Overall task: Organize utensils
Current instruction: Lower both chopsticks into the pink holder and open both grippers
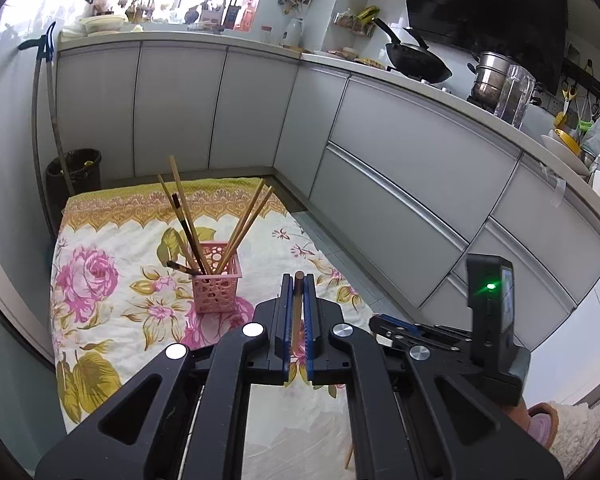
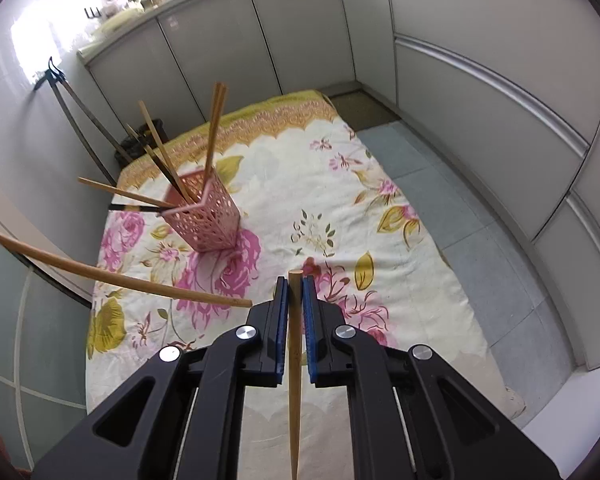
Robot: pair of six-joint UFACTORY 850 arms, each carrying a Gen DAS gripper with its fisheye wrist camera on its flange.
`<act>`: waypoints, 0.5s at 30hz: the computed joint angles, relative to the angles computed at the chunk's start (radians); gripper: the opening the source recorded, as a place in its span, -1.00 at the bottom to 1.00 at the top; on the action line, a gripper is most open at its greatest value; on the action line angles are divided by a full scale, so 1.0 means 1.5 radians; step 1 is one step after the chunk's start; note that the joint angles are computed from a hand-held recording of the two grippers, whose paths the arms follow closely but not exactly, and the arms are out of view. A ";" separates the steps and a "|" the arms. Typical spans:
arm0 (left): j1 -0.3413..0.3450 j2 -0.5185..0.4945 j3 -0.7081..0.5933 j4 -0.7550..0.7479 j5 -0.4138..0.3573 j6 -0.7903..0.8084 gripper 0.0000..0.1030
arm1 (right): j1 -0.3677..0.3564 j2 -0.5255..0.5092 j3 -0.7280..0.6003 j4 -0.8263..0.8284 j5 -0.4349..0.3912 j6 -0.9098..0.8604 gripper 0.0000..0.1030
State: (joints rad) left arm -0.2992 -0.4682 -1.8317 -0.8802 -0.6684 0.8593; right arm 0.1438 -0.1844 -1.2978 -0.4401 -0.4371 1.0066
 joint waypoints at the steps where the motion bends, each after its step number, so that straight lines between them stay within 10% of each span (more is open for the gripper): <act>1: -0.002 0.004 -0.002 0.002 0.004 -0.004 -0.92 | 0.001 0.019 0.010 -0.017 0.008 0.011 -0.85; 15: -0.028 -0.053 -0.168 0.183 0.045 -0.187 -0.92 | -0.032 0.093 -0.053 0.069 0.044 -0.127 -0.85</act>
